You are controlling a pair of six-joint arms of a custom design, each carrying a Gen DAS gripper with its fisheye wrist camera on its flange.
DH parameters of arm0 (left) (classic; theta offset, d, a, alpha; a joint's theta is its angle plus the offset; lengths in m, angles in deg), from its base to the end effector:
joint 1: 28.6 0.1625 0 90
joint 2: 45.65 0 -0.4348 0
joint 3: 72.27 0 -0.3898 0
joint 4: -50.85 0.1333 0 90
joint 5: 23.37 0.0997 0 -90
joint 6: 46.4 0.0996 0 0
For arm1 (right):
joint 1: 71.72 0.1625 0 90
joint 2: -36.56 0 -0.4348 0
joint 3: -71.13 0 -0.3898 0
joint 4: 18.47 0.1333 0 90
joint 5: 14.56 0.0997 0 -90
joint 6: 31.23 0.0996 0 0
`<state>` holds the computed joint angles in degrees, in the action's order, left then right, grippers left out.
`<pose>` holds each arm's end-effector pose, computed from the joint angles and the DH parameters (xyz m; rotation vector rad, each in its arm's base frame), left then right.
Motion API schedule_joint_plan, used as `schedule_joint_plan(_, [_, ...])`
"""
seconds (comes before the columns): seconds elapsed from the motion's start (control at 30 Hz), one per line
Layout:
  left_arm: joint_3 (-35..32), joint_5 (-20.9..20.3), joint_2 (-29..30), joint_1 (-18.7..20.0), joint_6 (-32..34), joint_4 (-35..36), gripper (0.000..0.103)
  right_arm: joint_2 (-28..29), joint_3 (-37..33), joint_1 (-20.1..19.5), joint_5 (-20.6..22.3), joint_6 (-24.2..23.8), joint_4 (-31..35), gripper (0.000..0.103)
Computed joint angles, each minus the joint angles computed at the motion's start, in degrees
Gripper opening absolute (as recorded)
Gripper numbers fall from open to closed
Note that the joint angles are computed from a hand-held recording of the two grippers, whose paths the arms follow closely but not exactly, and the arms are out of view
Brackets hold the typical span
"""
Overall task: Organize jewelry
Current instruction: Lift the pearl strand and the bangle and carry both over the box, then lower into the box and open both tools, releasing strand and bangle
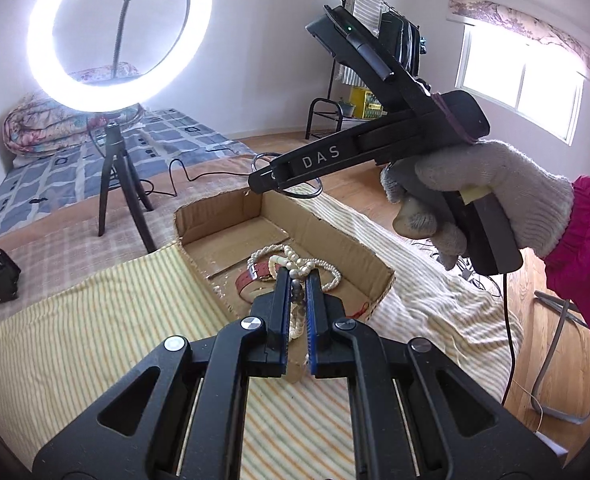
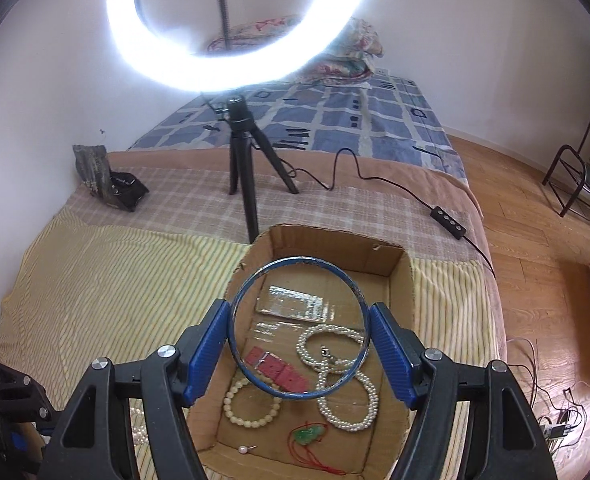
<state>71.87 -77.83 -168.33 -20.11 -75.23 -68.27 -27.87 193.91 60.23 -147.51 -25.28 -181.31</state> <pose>-0.2068 -0.2242 0.3188 1.1774 2.5122 -0.8358 0.3876 -0.3333 0.1773 0.6458 -2.3872 0.6814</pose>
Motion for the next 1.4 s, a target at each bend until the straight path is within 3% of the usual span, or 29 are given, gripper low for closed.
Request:
schedule_joint_plan(0.37, [1.52,-1.55,9.64,4.53,4.85,-11.65,0.004,-1.06,0.47,-4.02,0.08,-0.93,-1.28,0.072])
schedule_joint_plan(0.93, [1.03,-0.94,13.94,5.41,2.22,-9.18,0.005,3.28,-1.88,-6.39,1.23,-0.86,-1.24,0.073])
schedule_joint_plan(1.17, [0.63,-2.69,14.92,6.67,2.72,-9.92,0.006,4.15,-1.81,-6.54,0.94,-0.76,-1.41,0.073])
schedule_joint_plan(1.2, [0.59,-2.66,14.99,6.62,2.88,-9.79,0.011,4.36,-1.82,-6.50,0.80,-0.81,-1.87,0.077])
schedule_joint_plan(1.23, [0.67,-2.03,14.93,6.14,2.78,-9.33,0.035,4.48,-1.74,-6.52,0.96,-0.91,-2.44,0.089])
schedule_joint_plan(1.27, [0.95,-1.19,14.64,5.54,2.55,-9.19,0.069,4.58,-1.62,-6.51,1.20,-1.13,-3.21,0.095])
schedule_joint_plan(1.3, [1.27,-0.10,14.24,4.89,2.01,-9.07,0.083,4.68,-1.48,-6.45,1.28,-1.46,-4.20,0.102])
schedule_joint_plan(1.33, [1.70,1.68,13.66,3.85,0.76,-8.64,0.096,4.79,-1.30,-6.34,1.31,-1.81,-5.22,0.102])
schedule_joint_plan(1.4, [2.08,4.88,12.90,2.25,-1.93,-7.14,0.099,5.13,-1.46,-5.96,0.56,-1.98,-5.77,0.102])
